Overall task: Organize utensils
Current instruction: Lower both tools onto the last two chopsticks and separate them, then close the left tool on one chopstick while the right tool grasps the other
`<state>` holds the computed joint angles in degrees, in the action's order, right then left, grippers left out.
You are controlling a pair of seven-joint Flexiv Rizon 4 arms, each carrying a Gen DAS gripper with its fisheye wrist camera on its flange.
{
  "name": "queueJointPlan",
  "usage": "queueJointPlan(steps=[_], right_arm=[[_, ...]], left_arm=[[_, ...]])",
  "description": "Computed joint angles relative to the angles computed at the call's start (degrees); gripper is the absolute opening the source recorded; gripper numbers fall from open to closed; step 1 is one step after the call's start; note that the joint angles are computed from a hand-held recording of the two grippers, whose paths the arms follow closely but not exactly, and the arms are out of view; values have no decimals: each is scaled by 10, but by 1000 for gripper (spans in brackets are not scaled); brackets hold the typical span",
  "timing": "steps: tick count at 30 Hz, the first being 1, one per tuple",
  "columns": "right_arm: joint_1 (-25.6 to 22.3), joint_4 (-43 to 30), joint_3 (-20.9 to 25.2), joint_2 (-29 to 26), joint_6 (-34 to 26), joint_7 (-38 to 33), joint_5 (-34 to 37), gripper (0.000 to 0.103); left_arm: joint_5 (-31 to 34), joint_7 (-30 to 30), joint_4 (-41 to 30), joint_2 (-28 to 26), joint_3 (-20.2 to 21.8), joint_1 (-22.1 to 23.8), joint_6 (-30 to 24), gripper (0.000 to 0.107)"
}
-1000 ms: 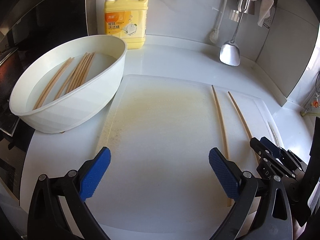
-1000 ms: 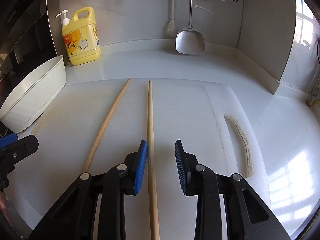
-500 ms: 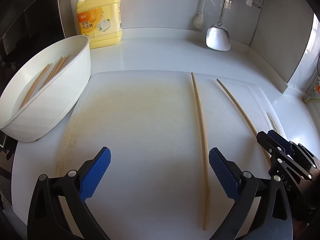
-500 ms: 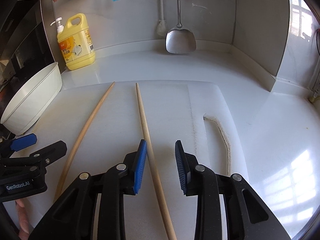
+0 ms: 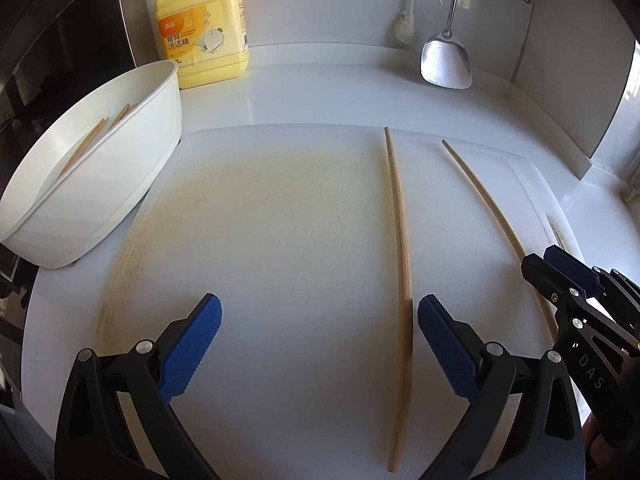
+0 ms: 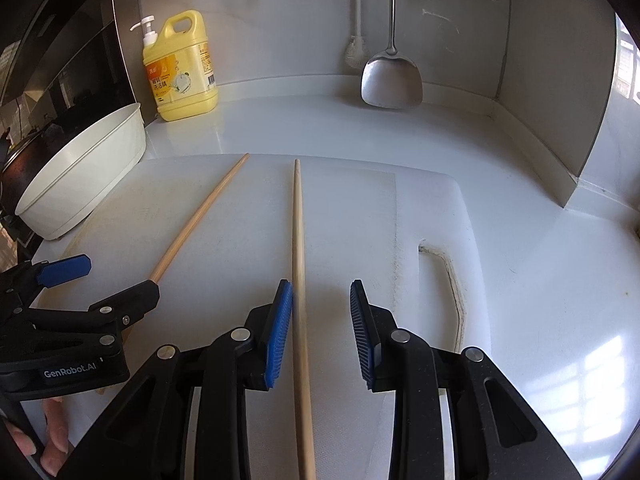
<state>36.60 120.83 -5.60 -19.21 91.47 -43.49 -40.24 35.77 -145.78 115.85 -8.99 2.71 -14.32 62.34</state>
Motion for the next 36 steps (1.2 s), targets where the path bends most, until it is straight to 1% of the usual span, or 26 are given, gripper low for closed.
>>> queueJointPlan(steps=[4,7,9,10,13,15,17,19,20,21,24,26,28,29,31,32,33,36], right_arm=[[-43,-20,55,-10,-21,-65,20,28],[-93,-45,124,-24,-45,-144,68,28],[-118,-64,161,-33,-62,-195,103,28],[-123,-70,171,-37,-64,-216,115,28],[-122,-77,173,-47,-52,-262,132,28],[-144,-92,206,-53,-67,-300,166,28],[-147,-100,215,-56,-77,-324,184,28],[-133,-99,201,-53,-79,-335,189,28],[-128,-99,197,-52,-80,-338,193,26],[-125,-100,196,-51,-81,-344,197,25],[-114,-97,189,-50,-77,-357,201,16],[-97,-92,170,-48,-69,-353,192,13],[-92,-88,165,-46,-65,-353,190,9],[-91,-87,164,-45,-63,-352,190,7],[-71,-78,138,-41,-54,-338,174,6],[-65,-76,130,-40,-52,-332,168,6],[-65,-76,130,-40,-53,-329,165,6],[-75,-82,143,-41,-61,-326,174,6]], left_arm=[[16,-33,-8,0,1,-7,-18,98],[25,-55,-16,-2,0,-11,-34,98],[35,-75,-20,-2,-1,-15,-44,98],[42,-85,-22,-3,-2,-17,-48,97],[57,-104,-23,-2,-3,-19,-50,97],[58,-107,-23,-1,-5,-18,-51,96],[61,-109,-24,-1,-6,-18,-53,94],[65,-112,-25,0,-7,-19,-54,86],[67,-112,-26,1,-8,-19,-54,84],[69,-113,-26,1,-9,-19,-54,80],[68,-110,-27,2,-11,-19,-53,70],[73,-115,-28,3,-12,-21,-55,61],[77,-119,-29,4,-13,-22,-55,45],[79,-120,-29,4,-13,-23,-54,40],[77,-116,-29,4,-14,-21,-49,19],[75,-111,-28,4,-15,-20,-45,15],[74,-109,-28,4,-14,-20,-45,14],[70,-100,-26,6,-14,-18,-43,9]])
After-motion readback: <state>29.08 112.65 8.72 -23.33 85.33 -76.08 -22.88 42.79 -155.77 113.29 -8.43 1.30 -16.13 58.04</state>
